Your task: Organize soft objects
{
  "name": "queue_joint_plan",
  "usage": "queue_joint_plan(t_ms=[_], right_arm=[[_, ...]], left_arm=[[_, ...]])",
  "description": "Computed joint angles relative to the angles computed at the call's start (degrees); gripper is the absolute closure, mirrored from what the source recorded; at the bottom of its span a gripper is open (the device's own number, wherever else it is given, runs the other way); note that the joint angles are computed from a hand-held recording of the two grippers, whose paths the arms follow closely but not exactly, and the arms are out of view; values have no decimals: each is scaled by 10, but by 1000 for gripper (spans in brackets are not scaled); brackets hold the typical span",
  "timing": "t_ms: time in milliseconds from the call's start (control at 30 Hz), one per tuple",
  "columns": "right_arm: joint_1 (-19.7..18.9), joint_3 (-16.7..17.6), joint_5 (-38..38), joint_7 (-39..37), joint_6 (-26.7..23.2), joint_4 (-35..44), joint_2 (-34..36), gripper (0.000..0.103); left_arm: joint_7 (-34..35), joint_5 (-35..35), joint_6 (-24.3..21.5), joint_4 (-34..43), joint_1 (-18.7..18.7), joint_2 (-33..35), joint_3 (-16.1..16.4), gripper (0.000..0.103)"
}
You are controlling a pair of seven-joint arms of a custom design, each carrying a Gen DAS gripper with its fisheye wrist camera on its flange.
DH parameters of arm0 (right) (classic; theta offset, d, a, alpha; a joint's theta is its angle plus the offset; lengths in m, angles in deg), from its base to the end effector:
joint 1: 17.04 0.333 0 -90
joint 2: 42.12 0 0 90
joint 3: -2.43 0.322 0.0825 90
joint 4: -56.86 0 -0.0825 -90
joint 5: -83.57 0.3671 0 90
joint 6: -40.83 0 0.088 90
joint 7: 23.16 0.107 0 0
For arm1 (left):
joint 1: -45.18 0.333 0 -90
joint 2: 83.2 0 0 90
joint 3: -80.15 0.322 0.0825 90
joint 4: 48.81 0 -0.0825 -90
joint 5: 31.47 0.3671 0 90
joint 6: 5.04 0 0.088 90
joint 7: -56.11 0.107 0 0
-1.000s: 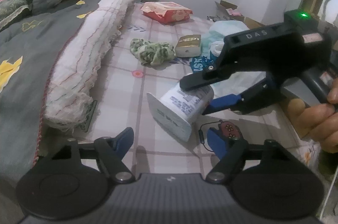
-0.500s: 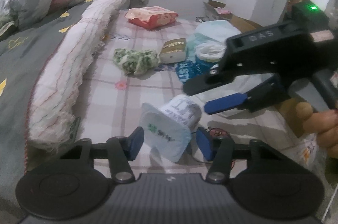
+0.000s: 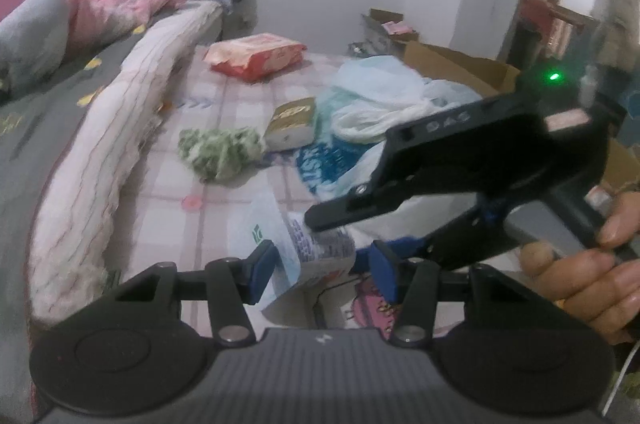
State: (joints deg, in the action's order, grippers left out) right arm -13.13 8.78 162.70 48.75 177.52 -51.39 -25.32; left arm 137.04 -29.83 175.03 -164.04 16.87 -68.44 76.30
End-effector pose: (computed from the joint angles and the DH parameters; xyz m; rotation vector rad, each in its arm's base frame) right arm 0.6212 0.1168 0.3946 -1.0928 1.8758 0.6751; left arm 0.5376 -0.3370 0.4498 -1.3962 2.1559 -1.0953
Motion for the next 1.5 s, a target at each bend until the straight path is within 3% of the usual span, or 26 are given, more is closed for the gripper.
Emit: queue_joint_plan(t_ms=[100,300,467,533,600,667,700,733,800,867,967,1033,1300,1400,1500], right_arm=[[1,-1,4,3,10,-8,-5,53],[-1,-3,10,-13,5,-16,-11,53],[7,-5,-11,-9,20,-14,-15,53],[15,-6,-39,-15,42,-16,-25,53],[21,-6,-69,-28,57,-19,-38,51],[21,-7,-92,-39,50,-15,-44,49],[20,-6,-96,-43,43,-13,-46,49],[19,-5,-96,-46,36,-10,-46,49],[18,-5,-94,-42,26,-7,-43,49],[18,-5,-91,-29,23,-1,-34,49],[13,-2,-73,-19,18,1,-21,48],[15,-1,-76,-16,27,3,-17,48],[-2,3,-46,-25,-7,6,-8,47],[-1,-1,-51,-23,-8,-1,-17,45],[-5,-2,-26,-33,-24,-13,-30,45]], left_arm=[[5,14,-5,10,-9,6,5,48],[51,-24,-15,18,36,14,-56,50],[48,-17,-7,12,10,9,-29,50],[25,8,5,1,-26,2,15,47],[-20,60,21,-13,-99,-4,103,43],[-52,107,20,-15,-156,0,176,32],[-60,130,12,-11,-164,3,187,31],[-50,135,5,-7,-155,6,179,28],[-11,132,-6,7,-99,17,120,22],[13,131,-7,19,-66,30,85,21],[87,84,-15,44,13,53,-7,20],[130,52,-33,64,47,69,-47,19],[181,-14,-67,82,57,81,-62,27],[197,-48,-77,69,78,66,-86,39],[219,-111,-97,63,114,51,-125,42]])
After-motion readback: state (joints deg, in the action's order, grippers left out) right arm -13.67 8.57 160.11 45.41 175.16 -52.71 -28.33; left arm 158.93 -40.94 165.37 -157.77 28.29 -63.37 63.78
